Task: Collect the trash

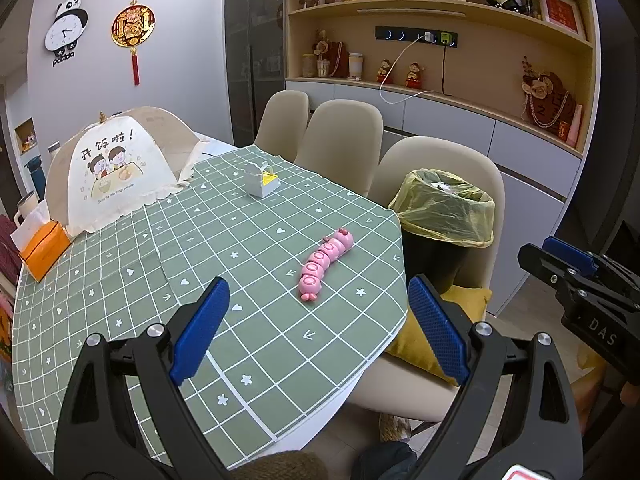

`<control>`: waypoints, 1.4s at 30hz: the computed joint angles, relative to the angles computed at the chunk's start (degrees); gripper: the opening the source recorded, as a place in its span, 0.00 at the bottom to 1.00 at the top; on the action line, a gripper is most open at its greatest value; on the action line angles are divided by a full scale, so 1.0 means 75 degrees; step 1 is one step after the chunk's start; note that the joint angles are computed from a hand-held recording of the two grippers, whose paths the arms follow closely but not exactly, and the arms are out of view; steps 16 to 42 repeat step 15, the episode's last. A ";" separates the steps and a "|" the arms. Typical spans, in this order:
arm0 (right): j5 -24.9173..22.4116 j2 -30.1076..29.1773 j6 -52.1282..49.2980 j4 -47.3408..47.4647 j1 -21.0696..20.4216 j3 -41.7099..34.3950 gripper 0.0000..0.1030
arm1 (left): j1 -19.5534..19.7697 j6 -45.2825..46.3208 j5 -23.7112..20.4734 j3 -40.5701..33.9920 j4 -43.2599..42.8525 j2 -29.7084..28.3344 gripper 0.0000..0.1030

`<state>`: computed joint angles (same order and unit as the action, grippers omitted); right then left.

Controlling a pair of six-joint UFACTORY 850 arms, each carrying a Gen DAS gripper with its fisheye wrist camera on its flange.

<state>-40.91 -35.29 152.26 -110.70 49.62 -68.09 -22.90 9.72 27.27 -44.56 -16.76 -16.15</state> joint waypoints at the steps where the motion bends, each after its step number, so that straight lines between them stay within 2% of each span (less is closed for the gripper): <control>1: 0.0003 0.0000 -0.0001 -0.0001 -0.0004 0.0002 0.44 | 0.0022 -0.0060 -0.0035 -0.0013 0.0067 -0.0005 0.84; 7: 0.0035 -0.0050 -0.0246 0.0162 -0.0004 -0.0136 0.44 | 0.0196 -0.0545 -0.0180 -0.0144 0.0689 -0.0133 0.84; 11: 0.0336 -0.0337 -0.0716 0.0318 -0.0149 -0.0612 0.44 | 0.0647 -0.0703 -0.0792 -0.0726 0.0728 -0.0683 0.84; 13: 0.0934 -0.0723 -0.1131 0.0426 -0.0374 -0.1203 0.44 | 0.1044 -0.0061 -0.1164 -0.1253 -0.0313 -0.1247 0.84; 15: 0.1942 -0.1178 -0.1468 0.0288 -0.0650 -0.1920 0.44 | 0.1448 0.0604 -0.1370 -0.1708 -0.1449 -0.1773 0.84; 42: 0.1942 -0.1178 -0.1468 0.0288 -0.0650 -0.1920 0.44 | 0.1448 0.0604 -0.1370 -0.1708 -0.1449 -0.1773 0.84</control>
